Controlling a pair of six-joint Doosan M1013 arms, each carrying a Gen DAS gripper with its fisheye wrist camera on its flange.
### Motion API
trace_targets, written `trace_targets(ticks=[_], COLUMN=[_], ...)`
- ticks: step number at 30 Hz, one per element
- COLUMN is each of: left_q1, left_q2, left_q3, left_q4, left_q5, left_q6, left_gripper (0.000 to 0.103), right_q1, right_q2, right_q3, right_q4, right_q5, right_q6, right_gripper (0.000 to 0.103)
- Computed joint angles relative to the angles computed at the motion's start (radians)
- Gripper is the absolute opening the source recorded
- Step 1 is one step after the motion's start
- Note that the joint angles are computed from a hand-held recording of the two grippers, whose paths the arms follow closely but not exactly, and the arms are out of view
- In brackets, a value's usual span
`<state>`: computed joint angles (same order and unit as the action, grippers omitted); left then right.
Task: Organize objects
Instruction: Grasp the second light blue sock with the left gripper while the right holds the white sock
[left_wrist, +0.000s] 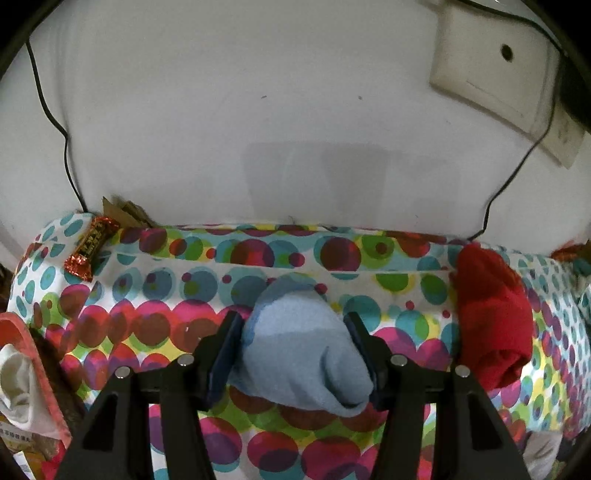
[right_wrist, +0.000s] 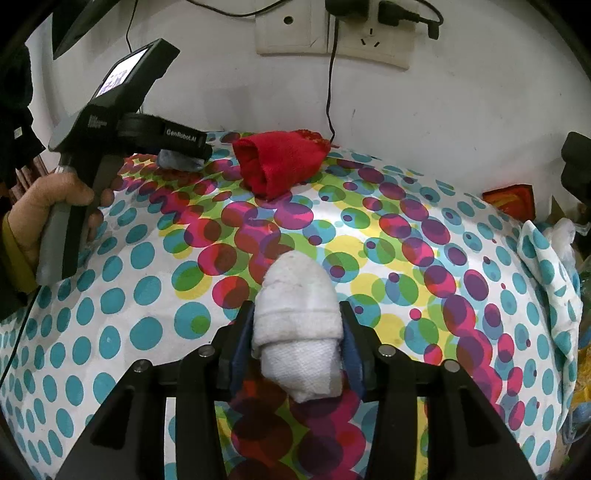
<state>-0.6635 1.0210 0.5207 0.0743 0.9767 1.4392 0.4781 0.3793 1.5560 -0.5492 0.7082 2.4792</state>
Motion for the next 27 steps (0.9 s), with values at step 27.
trace_targets(ticks=[27], left_q1=[0.008], left_q2=[-0.246], left_q3=[0.413], left_q4=[-0.146], left_q5=[-0.167], left_q6=[0.102], left_gripper=[0.038], right_q1=[0.001], right_q2=[0.002], right_q3=[0.002], right_q4=[-0.009], right_q5=[-0.001], right_q6=[0.006], right_gripper=[0.043])
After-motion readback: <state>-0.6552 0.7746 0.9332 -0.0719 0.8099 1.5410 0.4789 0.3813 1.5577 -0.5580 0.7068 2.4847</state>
